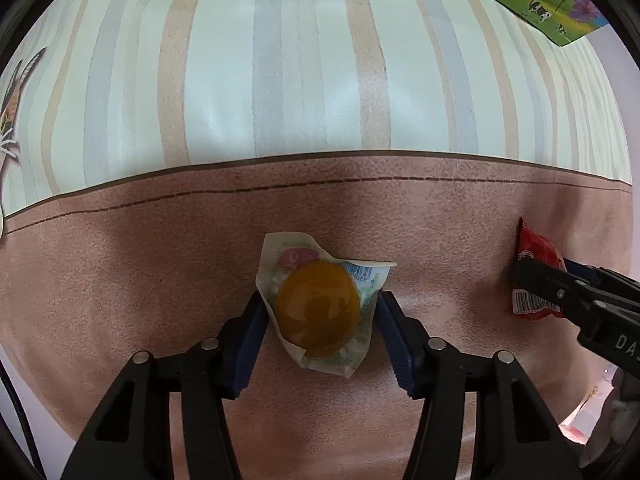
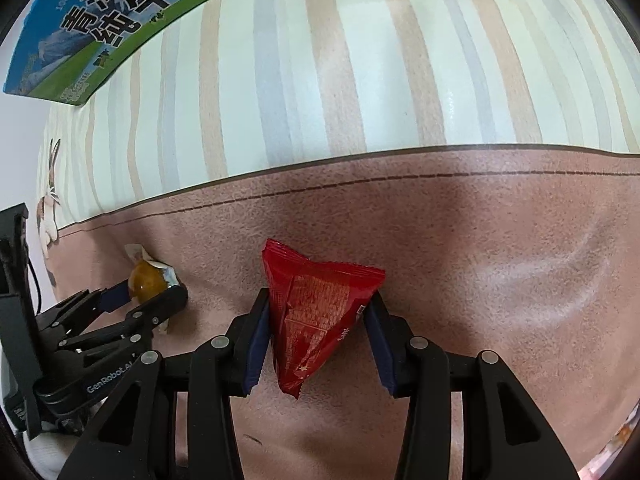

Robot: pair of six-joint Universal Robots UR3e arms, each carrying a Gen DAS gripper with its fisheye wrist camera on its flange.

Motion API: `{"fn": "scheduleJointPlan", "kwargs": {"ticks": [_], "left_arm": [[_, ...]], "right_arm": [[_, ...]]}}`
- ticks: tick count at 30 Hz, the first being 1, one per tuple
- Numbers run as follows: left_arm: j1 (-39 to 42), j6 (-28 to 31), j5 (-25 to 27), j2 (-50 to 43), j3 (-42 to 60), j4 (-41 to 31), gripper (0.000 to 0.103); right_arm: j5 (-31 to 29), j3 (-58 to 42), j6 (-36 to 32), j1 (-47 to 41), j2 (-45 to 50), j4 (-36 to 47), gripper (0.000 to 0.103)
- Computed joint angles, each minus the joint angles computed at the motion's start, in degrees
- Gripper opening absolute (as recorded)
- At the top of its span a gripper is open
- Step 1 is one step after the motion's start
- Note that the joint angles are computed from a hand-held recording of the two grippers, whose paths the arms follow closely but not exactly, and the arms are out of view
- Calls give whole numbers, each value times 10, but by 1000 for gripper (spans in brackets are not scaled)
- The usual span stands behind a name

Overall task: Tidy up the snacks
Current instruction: 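Lift both snacks and carry them toward the cardboard box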

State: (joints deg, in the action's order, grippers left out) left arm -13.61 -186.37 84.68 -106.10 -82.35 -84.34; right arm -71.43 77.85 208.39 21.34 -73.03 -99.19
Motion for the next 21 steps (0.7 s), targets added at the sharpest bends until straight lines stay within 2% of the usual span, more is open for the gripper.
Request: {"fn": "scheduleJointPlan", "kwargs": {"ticks": [4,7,13,15,17,21], "left_arm": [[6,-2,1,21,-18,1,52],[10,-6,-2,17,20,-29,51],[25,-6,-12,43,10,-36,51],[32,-2,-18,54,25,-62,48],[39,0,-28,61,42,-84,40],[39,7,-28,58,83,-114,40]], "right_arm": [[-20,-27,1,17,12,6,46],[-29,-29,-6,18,0,10,46],[-32,-29,-12,21,-23,14,45],[-31,-33,-19,17,-32,20,45],[-26,-42,-17,18,-34,23,45],[-37,-108,6,51,7,26,45]]}}
